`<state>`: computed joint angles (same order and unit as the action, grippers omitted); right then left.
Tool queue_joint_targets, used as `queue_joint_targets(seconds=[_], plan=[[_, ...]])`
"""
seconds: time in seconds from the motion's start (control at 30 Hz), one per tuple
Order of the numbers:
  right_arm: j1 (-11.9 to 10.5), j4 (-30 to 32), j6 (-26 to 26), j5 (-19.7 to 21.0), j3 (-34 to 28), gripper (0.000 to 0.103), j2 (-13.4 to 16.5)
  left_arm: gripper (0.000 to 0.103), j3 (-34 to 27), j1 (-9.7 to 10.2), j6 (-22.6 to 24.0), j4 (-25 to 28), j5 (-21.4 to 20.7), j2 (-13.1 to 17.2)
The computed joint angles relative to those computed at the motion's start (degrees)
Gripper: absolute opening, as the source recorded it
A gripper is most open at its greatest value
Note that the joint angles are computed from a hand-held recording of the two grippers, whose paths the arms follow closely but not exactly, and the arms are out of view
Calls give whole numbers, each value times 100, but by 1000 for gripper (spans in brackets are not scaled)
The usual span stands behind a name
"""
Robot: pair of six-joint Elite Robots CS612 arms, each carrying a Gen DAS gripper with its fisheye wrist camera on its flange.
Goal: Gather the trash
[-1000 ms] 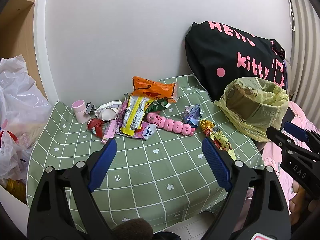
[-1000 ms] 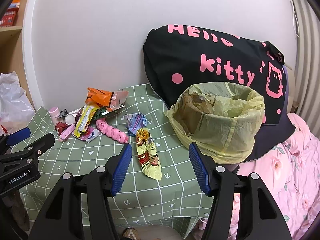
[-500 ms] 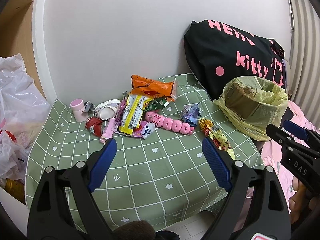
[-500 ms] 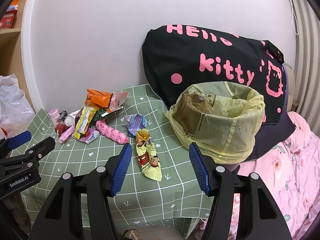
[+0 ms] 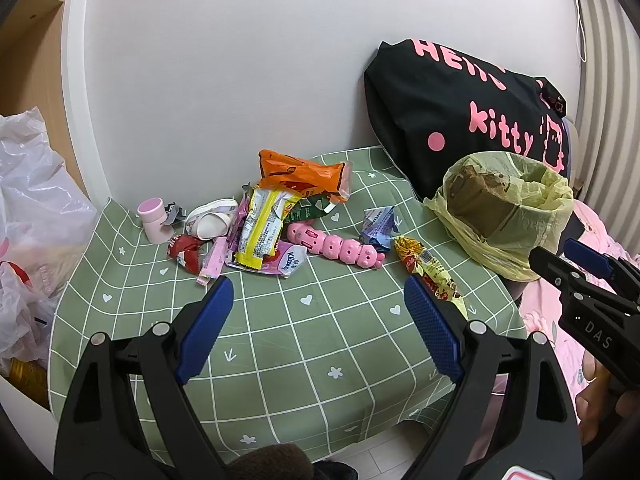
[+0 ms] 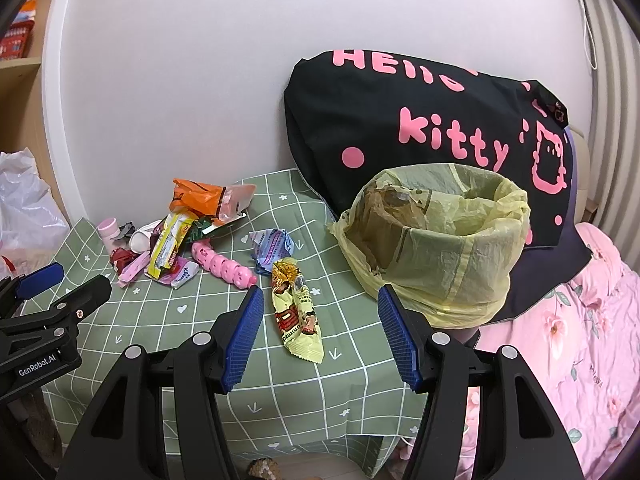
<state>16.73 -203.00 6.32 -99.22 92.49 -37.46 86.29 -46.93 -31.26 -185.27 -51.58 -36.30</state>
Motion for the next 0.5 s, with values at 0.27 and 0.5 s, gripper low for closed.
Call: queue_joint_targets(seconds=[0.27, 0.5], plan=[[-2, -11, 22, -3, -3, 56, 6, 83, 3, -3, -3, -16, -7, -3], [-7, -26, 22, -4, 0, 56, 11, 83, 5, -5, 14, -37, -8, -6]])
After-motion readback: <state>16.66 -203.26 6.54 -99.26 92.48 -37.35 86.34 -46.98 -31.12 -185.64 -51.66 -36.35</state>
